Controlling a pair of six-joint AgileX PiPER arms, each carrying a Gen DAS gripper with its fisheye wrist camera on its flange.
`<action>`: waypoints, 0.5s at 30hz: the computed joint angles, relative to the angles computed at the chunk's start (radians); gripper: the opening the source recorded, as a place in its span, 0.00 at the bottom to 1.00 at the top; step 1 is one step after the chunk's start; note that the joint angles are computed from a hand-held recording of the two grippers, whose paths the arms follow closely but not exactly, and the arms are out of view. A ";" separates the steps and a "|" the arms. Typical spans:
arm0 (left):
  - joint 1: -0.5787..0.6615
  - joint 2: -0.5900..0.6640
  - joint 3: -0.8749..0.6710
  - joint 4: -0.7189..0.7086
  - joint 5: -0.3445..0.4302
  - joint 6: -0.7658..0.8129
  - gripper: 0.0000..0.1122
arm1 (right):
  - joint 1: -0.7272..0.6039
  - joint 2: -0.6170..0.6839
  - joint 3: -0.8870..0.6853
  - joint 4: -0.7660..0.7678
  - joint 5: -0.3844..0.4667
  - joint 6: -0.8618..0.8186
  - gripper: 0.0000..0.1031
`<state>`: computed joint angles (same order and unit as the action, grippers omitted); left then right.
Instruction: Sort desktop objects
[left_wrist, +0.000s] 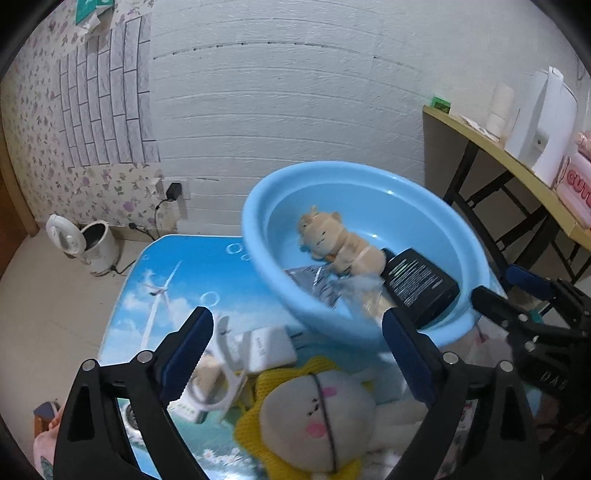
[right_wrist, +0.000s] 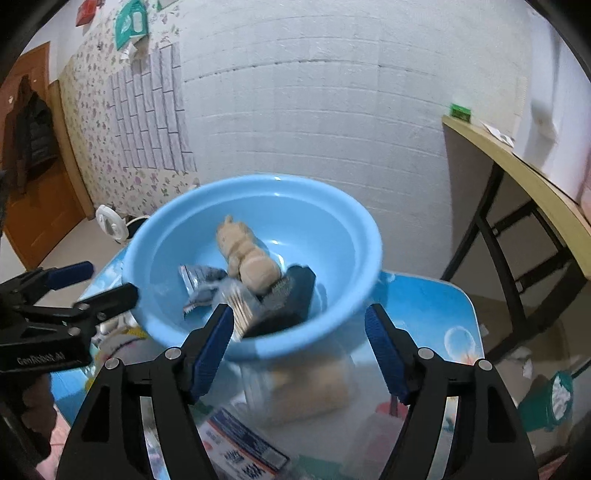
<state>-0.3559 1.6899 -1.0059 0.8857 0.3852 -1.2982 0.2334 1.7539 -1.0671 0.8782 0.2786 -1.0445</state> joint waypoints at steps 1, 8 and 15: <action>-0.002 -0.007 0.014 0.017 0.006 -0.017 0.84 | -0.005 -0.006 0.006 -0.023 0.003 0.026 0.67; -0.007 -0.067 0.117 0.073 0.014 -0.092 0.89 | -0.048 -0.046 0.074 -0.114 0.019 0.110 0.68; -0.037 -0.128 0.232 0.169 0.052 -0.210 0.89 | -0.124 -0.086 0.154 -0.109 0.053 0.107 0.71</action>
<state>-0.3930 1.5619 -0.7737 1.0543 0.4374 -1.5081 0.1090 1.6678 -0.9136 0.7692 0.3321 -0.9379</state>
